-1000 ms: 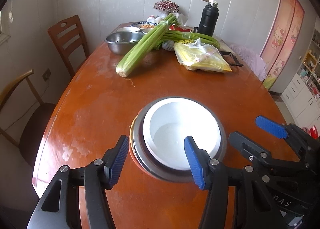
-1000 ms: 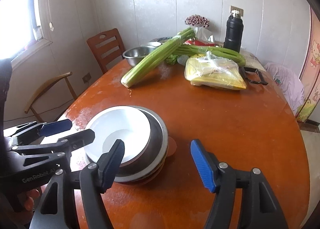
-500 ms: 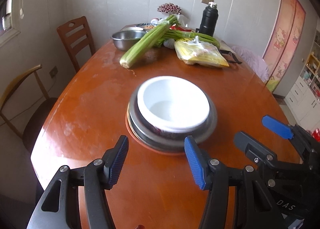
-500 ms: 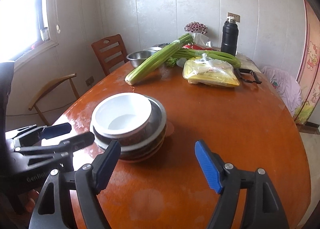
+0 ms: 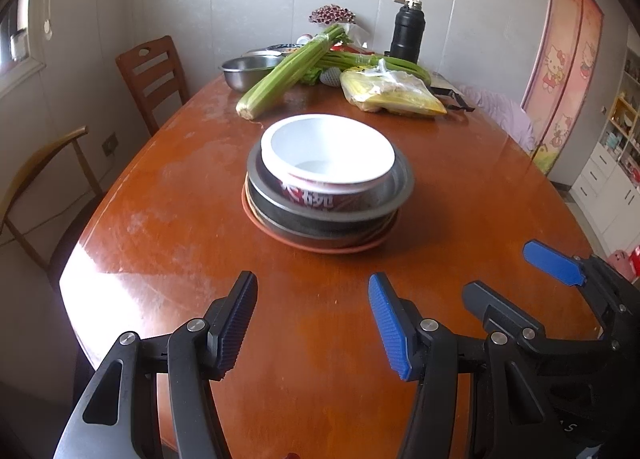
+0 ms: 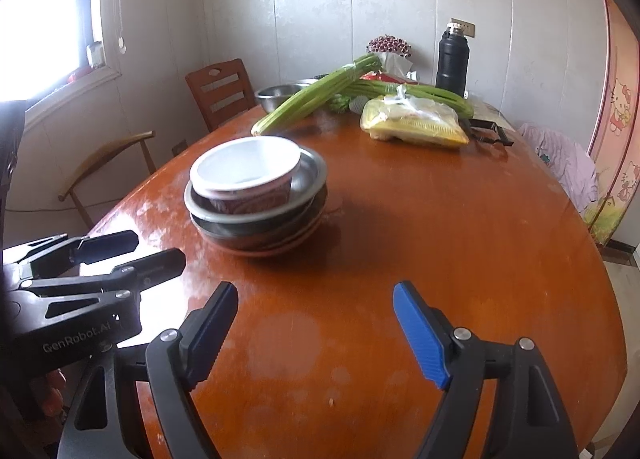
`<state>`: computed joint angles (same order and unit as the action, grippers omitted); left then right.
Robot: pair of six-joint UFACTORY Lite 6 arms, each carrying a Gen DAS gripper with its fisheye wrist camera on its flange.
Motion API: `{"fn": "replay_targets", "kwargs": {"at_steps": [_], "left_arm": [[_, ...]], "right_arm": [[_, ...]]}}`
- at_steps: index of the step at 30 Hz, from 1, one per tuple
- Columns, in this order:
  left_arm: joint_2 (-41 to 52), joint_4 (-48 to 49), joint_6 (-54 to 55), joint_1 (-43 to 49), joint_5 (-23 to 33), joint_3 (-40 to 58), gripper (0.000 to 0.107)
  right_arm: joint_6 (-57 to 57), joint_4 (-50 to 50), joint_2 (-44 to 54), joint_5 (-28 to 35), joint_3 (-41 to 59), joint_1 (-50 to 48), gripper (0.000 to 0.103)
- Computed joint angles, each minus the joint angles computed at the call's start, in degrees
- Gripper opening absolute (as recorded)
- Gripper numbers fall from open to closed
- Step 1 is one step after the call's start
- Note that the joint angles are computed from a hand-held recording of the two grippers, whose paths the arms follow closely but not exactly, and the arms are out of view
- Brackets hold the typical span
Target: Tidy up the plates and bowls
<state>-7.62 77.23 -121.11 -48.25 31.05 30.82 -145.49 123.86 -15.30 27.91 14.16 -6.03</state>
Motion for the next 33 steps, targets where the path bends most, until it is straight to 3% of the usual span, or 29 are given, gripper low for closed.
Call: {"fn": "replay_targets", "kwargs": {"at_steps": [13,33], "left_arm": [[1.33,2.22,-3.43,-0.84,-0.4,-1.77,0.06],[1.53,2.72,-4.63,-1.84,-0.09,-3.1,0.06]], "right_arm": [[-8.09,10.36,-1.83,-1.49,-3.56,3.01,0.08],[-8.34,11.56,-4.15,-2.2,-5.46,2.56,0.08]]}}
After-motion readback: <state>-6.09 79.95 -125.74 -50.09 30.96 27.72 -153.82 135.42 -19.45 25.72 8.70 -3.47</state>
